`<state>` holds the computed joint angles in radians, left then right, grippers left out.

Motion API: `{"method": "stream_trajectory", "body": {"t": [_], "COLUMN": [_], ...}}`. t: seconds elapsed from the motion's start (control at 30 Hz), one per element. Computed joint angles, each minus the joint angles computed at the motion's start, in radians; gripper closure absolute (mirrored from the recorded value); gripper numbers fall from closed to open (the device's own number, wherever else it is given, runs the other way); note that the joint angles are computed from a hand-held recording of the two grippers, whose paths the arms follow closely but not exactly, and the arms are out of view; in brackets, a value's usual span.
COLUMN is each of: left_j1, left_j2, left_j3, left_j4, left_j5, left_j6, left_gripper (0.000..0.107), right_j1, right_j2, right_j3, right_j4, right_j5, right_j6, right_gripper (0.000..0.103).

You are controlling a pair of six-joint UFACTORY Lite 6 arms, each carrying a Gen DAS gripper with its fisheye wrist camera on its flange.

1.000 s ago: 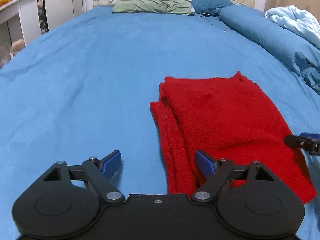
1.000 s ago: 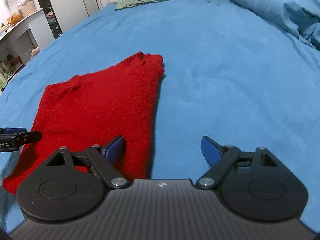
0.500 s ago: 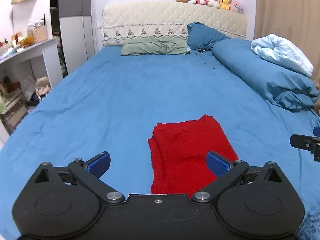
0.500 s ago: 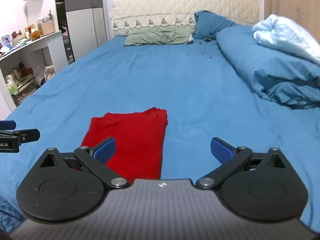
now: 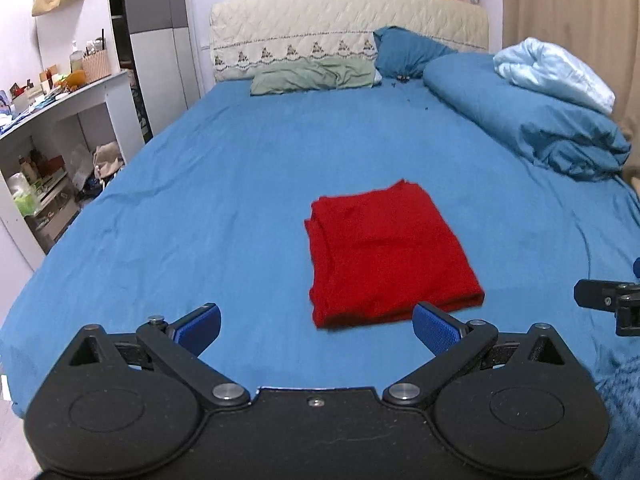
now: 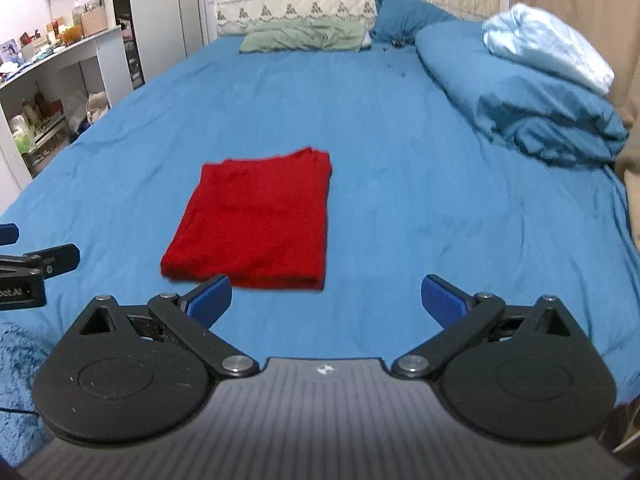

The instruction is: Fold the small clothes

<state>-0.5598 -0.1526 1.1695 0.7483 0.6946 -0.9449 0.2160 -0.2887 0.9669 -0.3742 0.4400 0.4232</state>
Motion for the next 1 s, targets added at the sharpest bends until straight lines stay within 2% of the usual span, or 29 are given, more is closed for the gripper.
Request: {"method": "stream_trajectory", "body": {"t": [0.17,1.0], "left_j1": [-0.01,-0.021], "left_j2": [-0.042,-0.068], "left_j3": [-0.056,-0.096], "left_j4": [0.005,0.039], "left_j5": [-0.012,-0.027], "left_j6": [-0.023,-0.05], "left_gripper": [0.004,0.004], "right_j1": [0.035,0.037], "right_j2": [-0.028,-0.036], "right_j3": [-0.068,-0.101], "right_j4": [-0.053,-0.086], "right_j5": [0.021,0.029], "right_j6": [0.098,0.142], "right_gripper": [0.0,0.0]}}
